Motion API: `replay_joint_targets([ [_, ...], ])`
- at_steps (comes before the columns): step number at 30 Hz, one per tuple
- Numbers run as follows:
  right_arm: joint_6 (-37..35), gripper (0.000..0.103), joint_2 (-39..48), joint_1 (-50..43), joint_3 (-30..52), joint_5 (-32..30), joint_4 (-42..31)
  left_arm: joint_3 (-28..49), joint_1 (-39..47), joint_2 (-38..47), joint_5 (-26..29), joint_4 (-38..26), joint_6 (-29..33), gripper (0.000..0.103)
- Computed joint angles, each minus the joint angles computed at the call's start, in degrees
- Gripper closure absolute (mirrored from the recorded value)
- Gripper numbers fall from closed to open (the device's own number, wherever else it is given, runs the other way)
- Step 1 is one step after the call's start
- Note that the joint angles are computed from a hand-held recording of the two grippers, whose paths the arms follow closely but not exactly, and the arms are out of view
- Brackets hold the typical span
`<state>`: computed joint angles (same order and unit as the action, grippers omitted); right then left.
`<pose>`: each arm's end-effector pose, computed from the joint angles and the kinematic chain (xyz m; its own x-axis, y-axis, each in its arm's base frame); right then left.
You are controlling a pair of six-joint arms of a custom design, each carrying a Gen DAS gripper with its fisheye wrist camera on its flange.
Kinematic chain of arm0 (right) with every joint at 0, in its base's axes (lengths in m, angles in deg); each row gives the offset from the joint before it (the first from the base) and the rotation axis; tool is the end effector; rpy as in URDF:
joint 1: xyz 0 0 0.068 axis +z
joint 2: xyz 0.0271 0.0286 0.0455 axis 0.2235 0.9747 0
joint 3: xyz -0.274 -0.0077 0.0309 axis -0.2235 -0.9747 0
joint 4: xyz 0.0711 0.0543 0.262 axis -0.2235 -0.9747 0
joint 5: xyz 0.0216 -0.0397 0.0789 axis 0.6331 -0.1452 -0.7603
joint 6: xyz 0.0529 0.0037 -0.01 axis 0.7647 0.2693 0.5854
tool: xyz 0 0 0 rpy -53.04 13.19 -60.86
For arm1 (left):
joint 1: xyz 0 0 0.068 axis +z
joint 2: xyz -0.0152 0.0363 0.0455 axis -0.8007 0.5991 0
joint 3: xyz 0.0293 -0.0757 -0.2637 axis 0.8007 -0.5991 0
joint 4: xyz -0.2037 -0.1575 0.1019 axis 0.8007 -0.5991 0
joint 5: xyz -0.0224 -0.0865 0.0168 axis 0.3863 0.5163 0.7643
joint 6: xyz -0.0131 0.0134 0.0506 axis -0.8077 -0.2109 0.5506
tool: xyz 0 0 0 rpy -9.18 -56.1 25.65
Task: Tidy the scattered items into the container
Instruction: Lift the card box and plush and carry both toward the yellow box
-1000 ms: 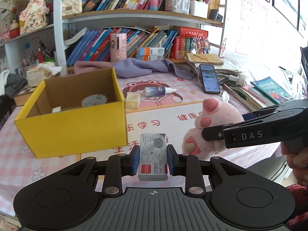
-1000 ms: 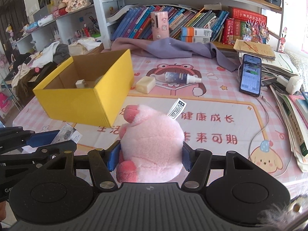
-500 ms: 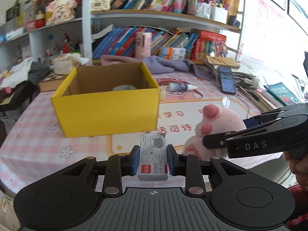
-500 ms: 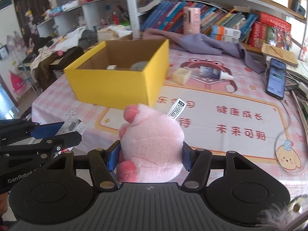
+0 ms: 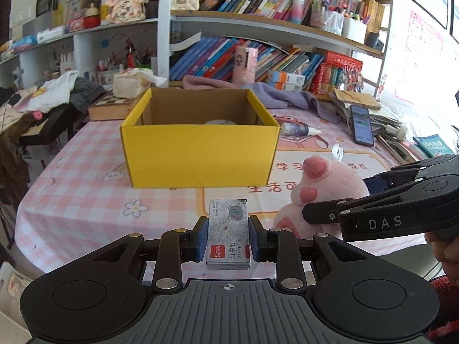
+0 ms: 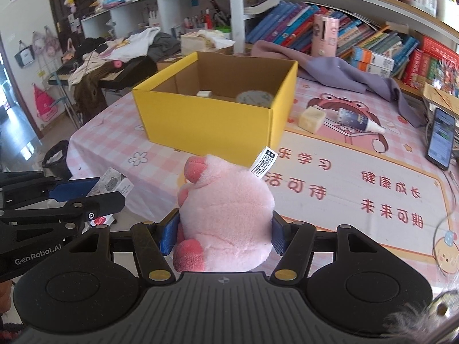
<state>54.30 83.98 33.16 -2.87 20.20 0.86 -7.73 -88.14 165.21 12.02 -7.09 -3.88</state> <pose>0.3407 0.1294 0.2599 -0.6757 -0.2314 -0.6999 -0.3960 0.9148 0.0799 0.2815 -0.1824 0.2393 -0.6141 0.0079 -0.7892 0.1165 0.9899 -0.0807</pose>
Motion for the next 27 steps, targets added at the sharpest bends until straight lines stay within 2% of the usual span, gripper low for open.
replay_joint_targets([
  [20, -3.2, 0.043, 6.7, 2.9, 7.2, -2.5, -0.4, 0.1, 5.2, 0.1, 2.9, -1.9, -1.3, 0.075],
  [27, -5.6, 0.043, 7.1, 1.7, 8.4, -3.7, 5.9, 4.5, 7.5, 1.7, 3.1, -1.0, 2.2, 0.075],
])
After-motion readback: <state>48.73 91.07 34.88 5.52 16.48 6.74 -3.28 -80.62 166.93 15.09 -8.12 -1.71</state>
